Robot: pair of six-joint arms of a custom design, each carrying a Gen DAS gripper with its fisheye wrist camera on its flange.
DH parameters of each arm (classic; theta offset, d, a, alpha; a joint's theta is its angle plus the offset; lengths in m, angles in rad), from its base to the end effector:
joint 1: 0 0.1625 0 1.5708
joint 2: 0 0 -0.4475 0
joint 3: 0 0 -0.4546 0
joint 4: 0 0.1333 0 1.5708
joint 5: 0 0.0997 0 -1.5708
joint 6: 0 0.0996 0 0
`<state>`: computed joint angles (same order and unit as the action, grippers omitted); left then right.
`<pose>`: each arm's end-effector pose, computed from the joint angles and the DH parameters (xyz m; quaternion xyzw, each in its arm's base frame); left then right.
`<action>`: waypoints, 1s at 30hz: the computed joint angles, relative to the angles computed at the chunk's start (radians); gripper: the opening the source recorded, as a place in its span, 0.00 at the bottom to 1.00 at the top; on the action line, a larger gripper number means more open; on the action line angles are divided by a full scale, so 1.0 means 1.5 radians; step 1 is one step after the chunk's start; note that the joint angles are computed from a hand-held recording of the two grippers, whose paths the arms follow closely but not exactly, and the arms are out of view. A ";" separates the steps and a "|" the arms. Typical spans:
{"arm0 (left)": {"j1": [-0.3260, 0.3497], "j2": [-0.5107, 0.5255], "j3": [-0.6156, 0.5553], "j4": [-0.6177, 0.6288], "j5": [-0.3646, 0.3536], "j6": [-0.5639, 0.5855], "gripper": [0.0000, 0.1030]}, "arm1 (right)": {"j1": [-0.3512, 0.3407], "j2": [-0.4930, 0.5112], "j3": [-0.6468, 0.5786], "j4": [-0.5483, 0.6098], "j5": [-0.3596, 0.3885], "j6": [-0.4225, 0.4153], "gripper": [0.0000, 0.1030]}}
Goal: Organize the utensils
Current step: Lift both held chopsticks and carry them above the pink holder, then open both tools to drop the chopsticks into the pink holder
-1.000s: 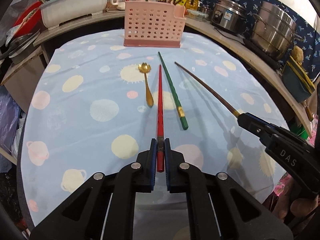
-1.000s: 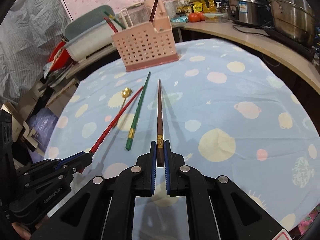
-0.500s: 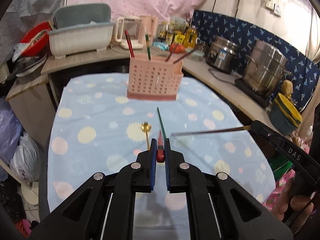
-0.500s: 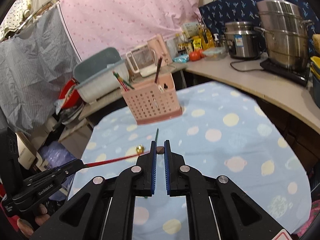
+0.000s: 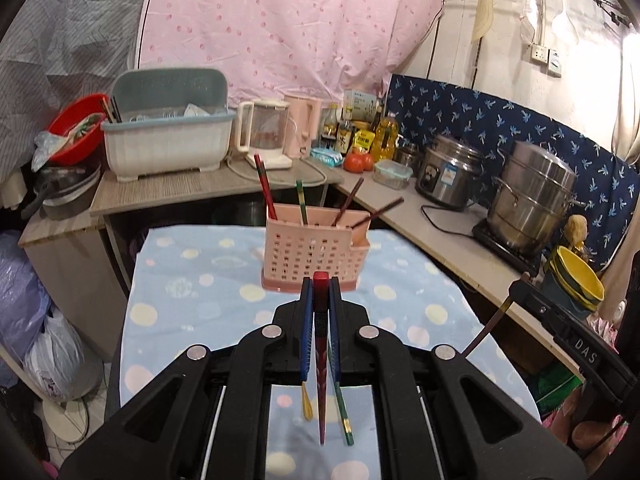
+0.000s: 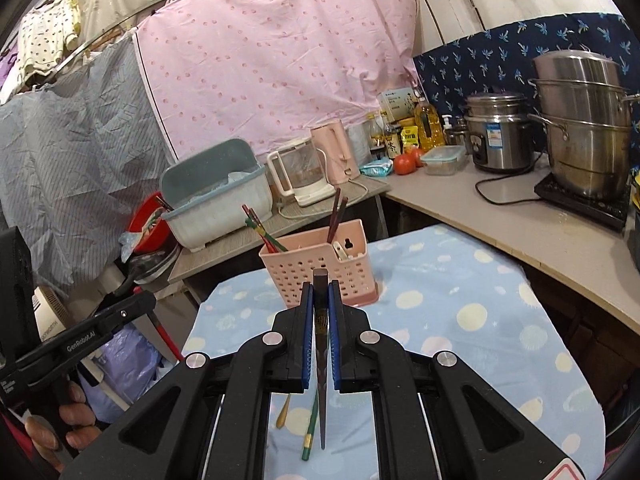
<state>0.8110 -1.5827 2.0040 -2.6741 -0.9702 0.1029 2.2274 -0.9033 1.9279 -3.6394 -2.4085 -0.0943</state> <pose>-0.2336 -0.5211 0.4231 0.2865 0.8591 -0.3923 0.1608 0.4260 -0.4556 0.1782 0.1017 -0.8111 0.5354 0.2123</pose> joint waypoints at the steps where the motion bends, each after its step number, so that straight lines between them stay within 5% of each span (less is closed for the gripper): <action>1: 0.000 0.006 -0.008 -0.006 0.000 0.005 0.07 | -0.001 0.001 -0.006 0.001 0.002 -0.003 0.07; 12: 0.013 0.092 -0.132 -0.057 -0.014 0.053 0.07 | -0.023 0.018 -0.101 0.026 0.042 -0.057 0.07; 23: 0.025 0.222 -0.310 -0.132 -0.015 0.143 0.07 | -0.050 0.088 -0.294 0.059 0.084 -0.139 0.07; 30: 0.045 0.301 -0.403 -0.145 -0.030 0.175 0.07 | -0.074 0.139 -0.398 0.091 0.107 -0.141 0.07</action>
